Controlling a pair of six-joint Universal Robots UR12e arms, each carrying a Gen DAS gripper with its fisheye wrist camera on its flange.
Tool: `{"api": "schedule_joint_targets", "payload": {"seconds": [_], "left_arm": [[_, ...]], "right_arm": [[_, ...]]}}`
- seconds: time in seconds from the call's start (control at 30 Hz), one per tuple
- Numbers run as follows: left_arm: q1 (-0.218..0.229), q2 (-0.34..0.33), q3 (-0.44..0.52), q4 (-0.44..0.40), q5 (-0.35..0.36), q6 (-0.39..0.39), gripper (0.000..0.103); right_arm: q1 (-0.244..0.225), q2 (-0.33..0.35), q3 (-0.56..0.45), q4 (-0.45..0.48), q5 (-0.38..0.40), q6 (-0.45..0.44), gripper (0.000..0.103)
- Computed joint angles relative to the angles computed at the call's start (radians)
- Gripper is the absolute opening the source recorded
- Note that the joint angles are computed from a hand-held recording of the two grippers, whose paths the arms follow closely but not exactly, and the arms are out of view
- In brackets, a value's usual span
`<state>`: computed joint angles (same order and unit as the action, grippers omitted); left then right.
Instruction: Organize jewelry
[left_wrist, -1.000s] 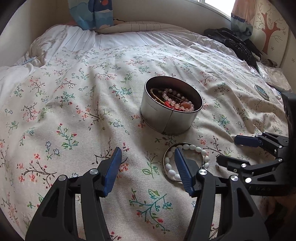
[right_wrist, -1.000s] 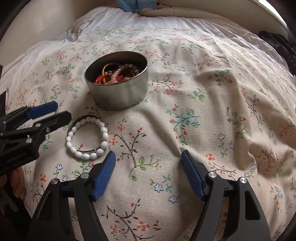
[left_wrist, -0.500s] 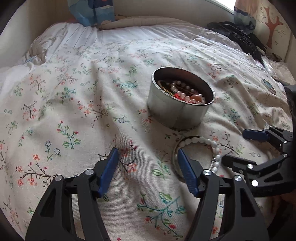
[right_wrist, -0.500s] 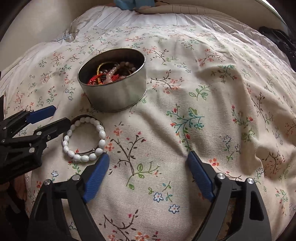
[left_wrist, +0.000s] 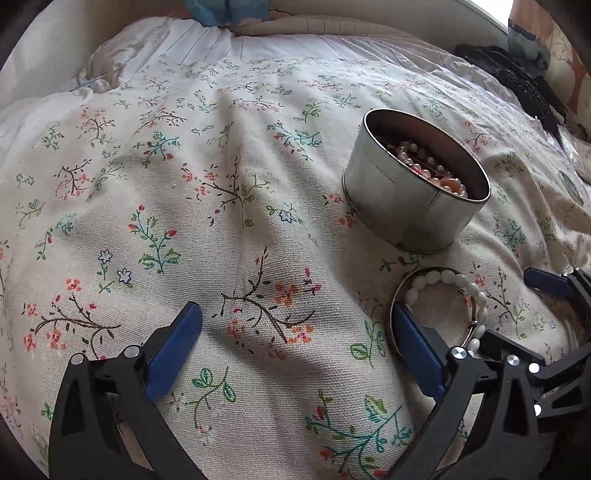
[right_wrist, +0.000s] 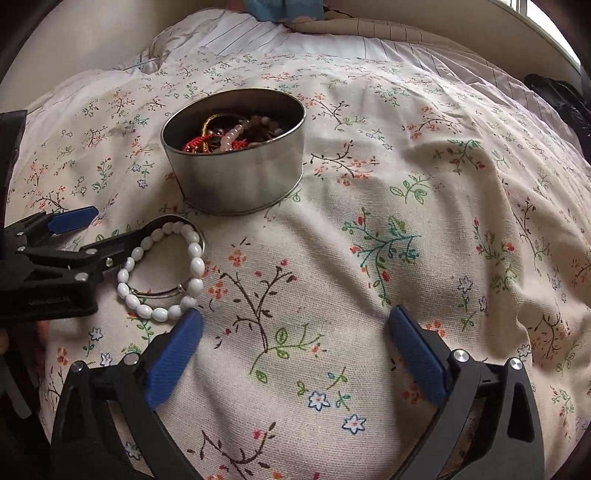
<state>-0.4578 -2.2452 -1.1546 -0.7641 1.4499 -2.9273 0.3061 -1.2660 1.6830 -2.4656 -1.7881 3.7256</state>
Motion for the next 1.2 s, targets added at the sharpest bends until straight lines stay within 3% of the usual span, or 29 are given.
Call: {"api": "schedule_joint_targets", "payload": {"seconds": [1.2], "left_arm": [[-0.001,-0.004,0.000,0.013,0.000,-0.040,0.097]], "right_arm": [[-0.001,0.002,-0.002,0.000,0.000,-0.003,0.096]]}}
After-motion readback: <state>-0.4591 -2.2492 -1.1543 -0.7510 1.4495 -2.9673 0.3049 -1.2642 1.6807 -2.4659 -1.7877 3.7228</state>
